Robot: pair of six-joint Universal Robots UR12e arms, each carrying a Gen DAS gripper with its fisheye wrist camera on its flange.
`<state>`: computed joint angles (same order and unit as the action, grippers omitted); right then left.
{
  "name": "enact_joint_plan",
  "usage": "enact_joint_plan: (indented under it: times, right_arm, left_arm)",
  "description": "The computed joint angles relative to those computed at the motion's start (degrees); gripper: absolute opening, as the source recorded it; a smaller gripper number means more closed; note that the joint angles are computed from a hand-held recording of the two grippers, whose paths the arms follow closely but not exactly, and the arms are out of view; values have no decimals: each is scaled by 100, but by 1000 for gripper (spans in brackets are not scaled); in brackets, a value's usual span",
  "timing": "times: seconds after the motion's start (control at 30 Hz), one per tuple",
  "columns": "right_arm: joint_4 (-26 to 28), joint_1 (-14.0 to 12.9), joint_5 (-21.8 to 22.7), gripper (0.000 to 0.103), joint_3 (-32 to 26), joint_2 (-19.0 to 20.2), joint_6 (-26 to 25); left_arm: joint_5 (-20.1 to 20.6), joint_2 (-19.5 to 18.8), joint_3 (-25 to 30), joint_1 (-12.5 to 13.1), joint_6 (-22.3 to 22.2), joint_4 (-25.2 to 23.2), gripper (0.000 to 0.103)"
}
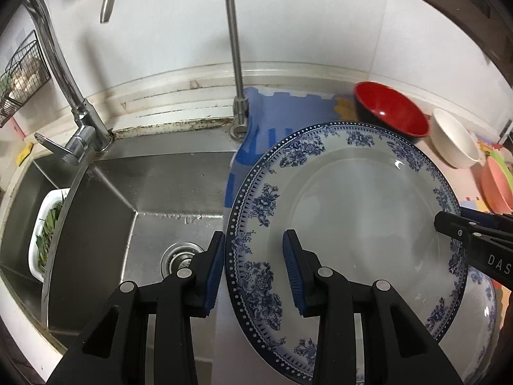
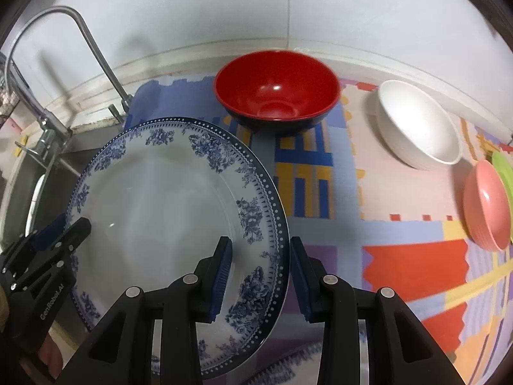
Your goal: Organize plates and bowls
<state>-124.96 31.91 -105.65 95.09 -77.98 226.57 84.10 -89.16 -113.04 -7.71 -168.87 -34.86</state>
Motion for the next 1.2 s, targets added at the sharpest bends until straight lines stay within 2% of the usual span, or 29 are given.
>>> enact_joint_plan:
  times: [0.3, 0.53, 0.93, 1.2]
  right_arm:
    - [170, 205, -389, 38, 253, -395, 515]
    - [285, 355, -599, 38, 497, -741, 765]
    - [405, 485, -762, 38, 961, -1321, 862]
    - [473, 540, -773, 38, 1275, -1681, 964]
  left_arm:
    - [-152, 442, -270, -107, 153, 33, 36]
    - [-135, 732, -451, -265, 99, 72, 36]
    - [138, 1185, -739, -722, -251, 53, 36]
    - [352, 1336, -854, -1042, -472, 0, 36]
